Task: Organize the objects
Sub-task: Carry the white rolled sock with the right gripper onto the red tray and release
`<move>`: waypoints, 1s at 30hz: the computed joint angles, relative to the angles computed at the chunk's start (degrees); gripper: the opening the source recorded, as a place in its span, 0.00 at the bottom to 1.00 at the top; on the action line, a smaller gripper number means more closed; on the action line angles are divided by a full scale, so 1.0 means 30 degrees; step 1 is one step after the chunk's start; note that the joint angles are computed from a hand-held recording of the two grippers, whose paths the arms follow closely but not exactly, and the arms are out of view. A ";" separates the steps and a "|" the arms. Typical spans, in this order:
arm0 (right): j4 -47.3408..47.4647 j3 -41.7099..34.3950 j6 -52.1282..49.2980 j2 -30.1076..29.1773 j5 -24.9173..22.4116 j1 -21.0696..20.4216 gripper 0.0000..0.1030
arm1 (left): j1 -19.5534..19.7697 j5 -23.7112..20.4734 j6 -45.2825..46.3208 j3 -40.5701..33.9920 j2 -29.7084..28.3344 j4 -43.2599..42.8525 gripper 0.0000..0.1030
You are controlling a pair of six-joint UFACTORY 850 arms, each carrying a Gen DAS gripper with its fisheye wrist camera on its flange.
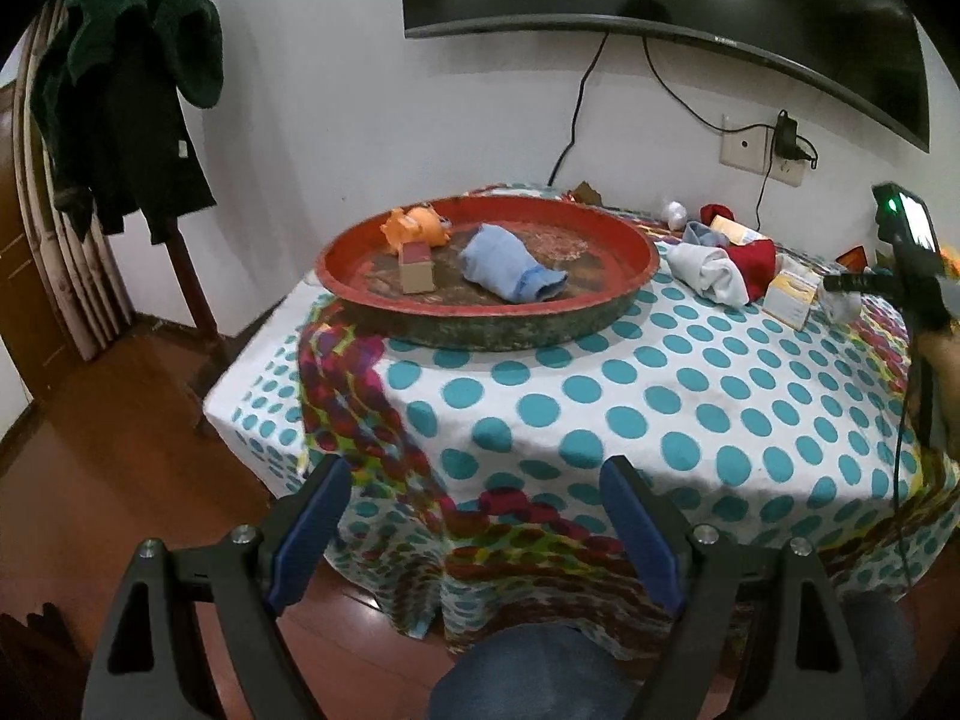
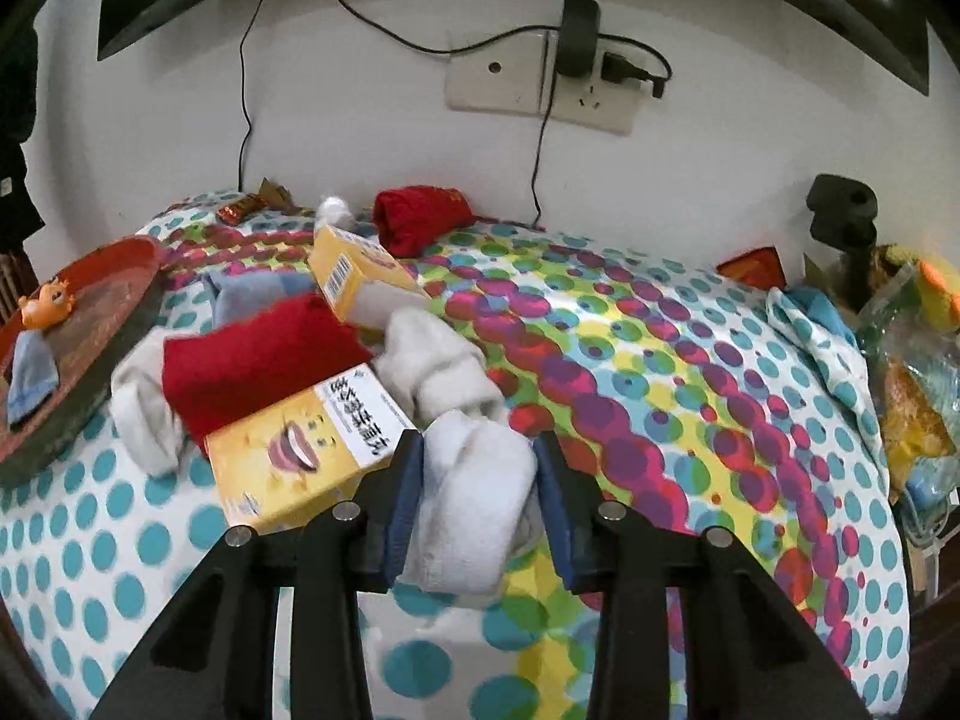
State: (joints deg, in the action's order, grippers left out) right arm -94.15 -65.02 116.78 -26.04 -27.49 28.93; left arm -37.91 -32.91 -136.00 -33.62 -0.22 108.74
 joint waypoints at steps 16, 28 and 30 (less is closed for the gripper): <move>0.6750 -0.7335 -0.9080 -0.2931 -0.2971 0.1910 0.34 | 0.1226 0.1140 -0.3170 0.1025 0.0884 0.2918 0.85; 1.0322 -1.4309 -1.4789 -0.7055 -0.4328 0.3187 0.34 | 0.2060 0.1973 -0.3928 0.1039 0.0716 0.3597 0.85; 1.0792 -1.5351 -1.5559 -0.7717 -0.4472 0.3386 0.34 | 0.2157 0.2180 -0.3987 0.1015 0.0693 0.3647 0.85</move>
